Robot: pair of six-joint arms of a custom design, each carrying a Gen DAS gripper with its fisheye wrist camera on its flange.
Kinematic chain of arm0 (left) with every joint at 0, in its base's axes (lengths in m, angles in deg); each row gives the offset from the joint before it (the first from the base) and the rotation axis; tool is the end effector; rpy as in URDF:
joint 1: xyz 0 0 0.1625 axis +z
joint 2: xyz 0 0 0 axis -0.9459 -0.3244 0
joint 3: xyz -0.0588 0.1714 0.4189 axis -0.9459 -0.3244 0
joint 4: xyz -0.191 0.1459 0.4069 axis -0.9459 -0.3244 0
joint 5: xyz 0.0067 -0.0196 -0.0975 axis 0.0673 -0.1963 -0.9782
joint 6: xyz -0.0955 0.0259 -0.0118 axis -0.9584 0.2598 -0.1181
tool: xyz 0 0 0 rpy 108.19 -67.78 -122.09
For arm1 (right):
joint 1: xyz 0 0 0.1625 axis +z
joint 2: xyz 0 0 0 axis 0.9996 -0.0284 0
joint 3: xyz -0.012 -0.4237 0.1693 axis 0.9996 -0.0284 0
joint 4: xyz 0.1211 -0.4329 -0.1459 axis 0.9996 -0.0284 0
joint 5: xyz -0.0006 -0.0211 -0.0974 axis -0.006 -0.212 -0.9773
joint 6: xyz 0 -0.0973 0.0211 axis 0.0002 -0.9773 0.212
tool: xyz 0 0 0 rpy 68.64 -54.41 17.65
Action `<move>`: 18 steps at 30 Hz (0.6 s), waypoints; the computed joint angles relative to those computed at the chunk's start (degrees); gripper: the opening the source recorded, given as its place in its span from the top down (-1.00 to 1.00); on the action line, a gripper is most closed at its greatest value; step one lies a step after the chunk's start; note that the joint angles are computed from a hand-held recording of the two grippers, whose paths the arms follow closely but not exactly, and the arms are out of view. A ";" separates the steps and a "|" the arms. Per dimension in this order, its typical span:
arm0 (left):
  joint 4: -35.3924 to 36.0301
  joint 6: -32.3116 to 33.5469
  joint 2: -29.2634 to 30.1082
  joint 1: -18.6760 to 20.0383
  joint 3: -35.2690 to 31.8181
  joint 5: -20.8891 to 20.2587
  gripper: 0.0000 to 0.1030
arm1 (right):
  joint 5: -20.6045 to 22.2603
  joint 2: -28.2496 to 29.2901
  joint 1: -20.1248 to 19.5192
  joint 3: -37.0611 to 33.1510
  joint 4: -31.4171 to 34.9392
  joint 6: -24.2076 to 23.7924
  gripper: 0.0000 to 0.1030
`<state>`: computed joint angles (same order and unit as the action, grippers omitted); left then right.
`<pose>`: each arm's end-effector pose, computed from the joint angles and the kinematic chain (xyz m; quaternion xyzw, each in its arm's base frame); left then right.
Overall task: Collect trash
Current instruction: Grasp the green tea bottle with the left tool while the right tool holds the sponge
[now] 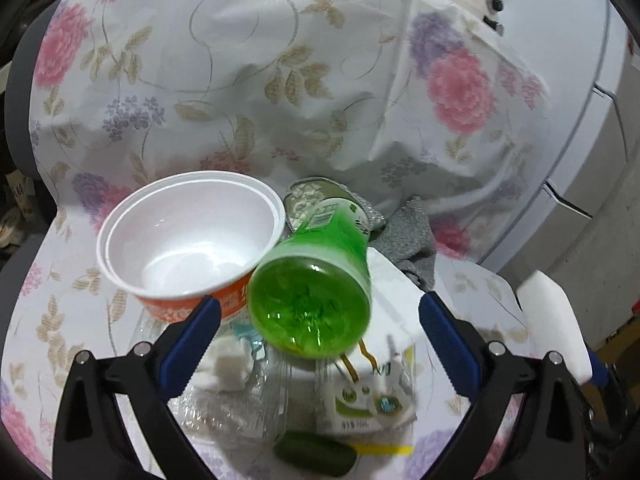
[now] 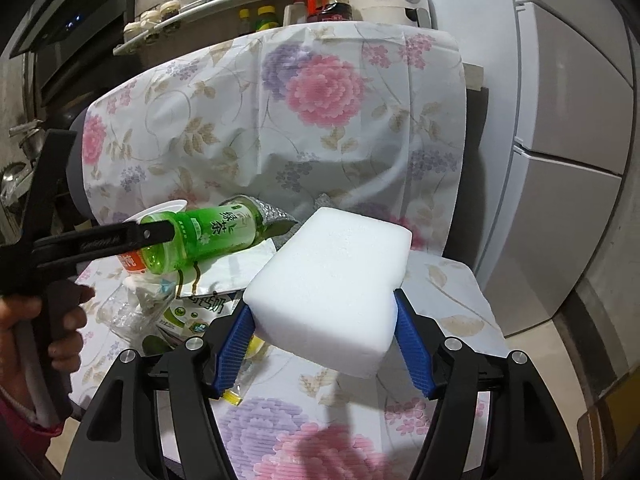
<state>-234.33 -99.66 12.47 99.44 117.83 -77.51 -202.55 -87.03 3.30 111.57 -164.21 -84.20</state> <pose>-0.3862 -0.4432 0.0526 0.1589 0.9025 -0.3220 0.2379 0.1017 -0.3071 0.3287 0.1073 -0.8386 0.4501 0.2874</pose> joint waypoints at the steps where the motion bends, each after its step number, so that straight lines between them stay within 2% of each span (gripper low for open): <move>1: -0.06 0.03 0.22 0.47 -0.30 -0.46 -0.87 | 0.22 0.02 -0.32 0.02 0.16 0.06 -0.31; 4: 0.55 -0.87 0.75 1.82 -1.16 -1.80 -0.63 | 0.94 -0.18 -1.25 0.20 0.46 0.03 -0.31; 5: 0.77 -1.09 0.85 2.11 -1.36 -2.11 -0.43 | 1.05 -0.25 -1.44 0.26 0.55 0.09 -0.32; 6: 0.58 -1.15 0.86 2.28 -1.35 -2.41 -0.35 | 1.26 -0.52 -1.71 0.39 0.72 0.17 -0.32; 8: 0.01 -0.68 0.81 1.88 -0.97 -1.62 -0.35 | 1.32 -0.83 -1.72 0.57 0.87 0.37 -0.32; 13: -2.03 0.44 -1.07 -2.44 2.56 3.48 -0.34 | 0.29 -2.12 -0.37 1.30 1.02 0.82 -0.32; 18: 3.55 -5.36 -6.64 -7.42 8.82 5.21 -0.34 | -2.39 -4.38 2.30 2.64 1.80 1.36 -0.32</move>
